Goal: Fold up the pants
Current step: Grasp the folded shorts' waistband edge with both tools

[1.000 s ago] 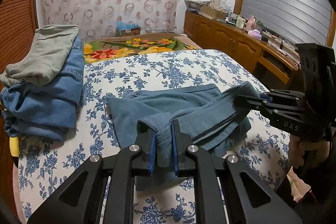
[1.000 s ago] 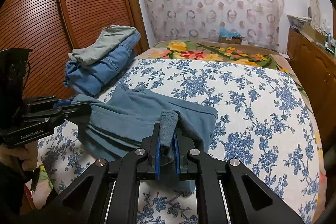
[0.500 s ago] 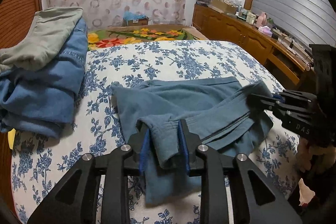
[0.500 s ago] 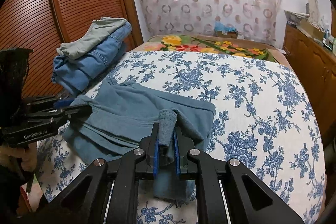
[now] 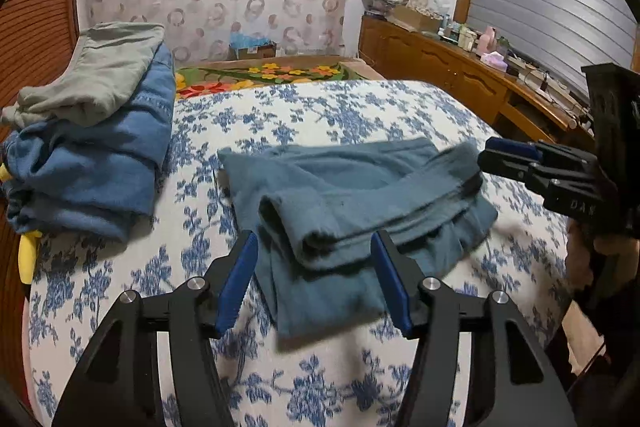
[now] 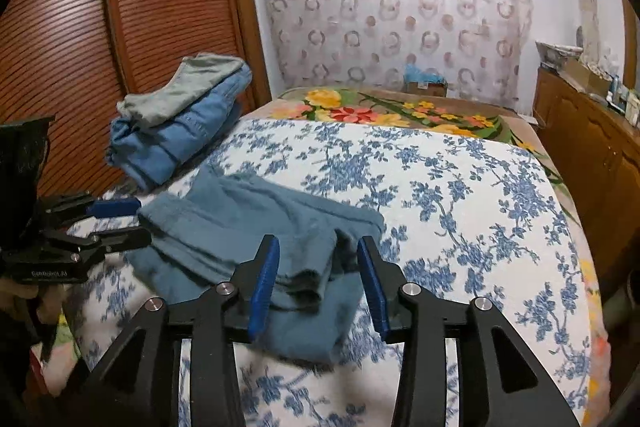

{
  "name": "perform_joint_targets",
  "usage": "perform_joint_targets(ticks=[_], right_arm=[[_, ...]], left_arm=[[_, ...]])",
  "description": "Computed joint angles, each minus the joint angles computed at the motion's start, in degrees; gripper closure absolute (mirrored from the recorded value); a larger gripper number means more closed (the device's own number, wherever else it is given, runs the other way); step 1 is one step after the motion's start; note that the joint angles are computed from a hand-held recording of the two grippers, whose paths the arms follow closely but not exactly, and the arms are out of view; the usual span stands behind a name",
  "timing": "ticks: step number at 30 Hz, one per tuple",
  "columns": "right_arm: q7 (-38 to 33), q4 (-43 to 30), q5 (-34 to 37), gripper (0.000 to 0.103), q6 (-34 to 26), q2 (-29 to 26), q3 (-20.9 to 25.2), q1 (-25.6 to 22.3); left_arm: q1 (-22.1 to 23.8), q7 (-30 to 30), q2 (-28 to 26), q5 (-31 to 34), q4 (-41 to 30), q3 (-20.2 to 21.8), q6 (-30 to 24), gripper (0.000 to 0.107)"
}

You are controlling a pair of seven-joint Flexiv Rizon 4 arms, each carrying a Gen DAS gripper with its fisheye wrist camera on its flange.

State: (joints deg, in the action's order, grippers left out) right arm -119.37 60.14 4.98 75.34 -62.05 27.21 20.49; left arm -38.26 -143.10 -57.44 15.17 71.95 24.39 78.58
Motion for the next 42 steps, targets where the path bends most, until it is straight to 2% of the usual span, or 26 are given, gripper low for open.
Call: perform_joint_targets(ticks=[2, 6, 13, 19, 23, 30, 37, 42], right_arm=[[-1.3, 0.7, -0.4, 0.058, -1.4, 0.4, 0.3, -0.6], [-1.6, 1.9, -1.4, 0.057, -2.3, 0.8, -2.3, 0.3], [-2.0, -1.1, -1.3, 0.057, -8.4, -0.2, -2.5, 0.4], [0.2, -4.8, -2.6, 0.057, -11.4, -1.6, -7.5, 3.9], [2.4, -10.4, -4.1, 0.057, -14.3, -4.1, -9.7, 6.2], [5.5, -23.2, -5.4, 0.057, -17.4, -10.4, -12.8, 9.6], [8.1, -35.9, -3.7, 0.057, -21.5, -17.0, -14.7, 11.5], [11.3, -47.8, -2.6, 0.057, -27.2, -23.0, -16.4, 12.5]], left_arm=[[0.1, 0.8, 0.1, 0.1, 0.2, -0.5, -1.0, 0.047], [1.4, 3.1, -0.3, 0.5, -1.0, -2.3, -4.8, 0.047], [4.5, 5.4, -0.9, 0.7, -2.8, -5.7, -7.4, 0.047], [5.8, 6.3, -1.8, 0.6, -5.1, -6.8, -8.7, 0.047], [6.3, 6.6, -2.9, 1.0, -8.3, -6.3, -11.5, 0.047], [8.1, 4.7, -3.9, 1.9, -11.6, -6.5, -13.1, 0.047], [8.0, 1.7, -3.4, 3.1, -10.5, -6.2, -11.0, 0.047], [7.8, 0.5, -3.0, 3.6, -9.6, -5.9, -10.0, 0.047]])
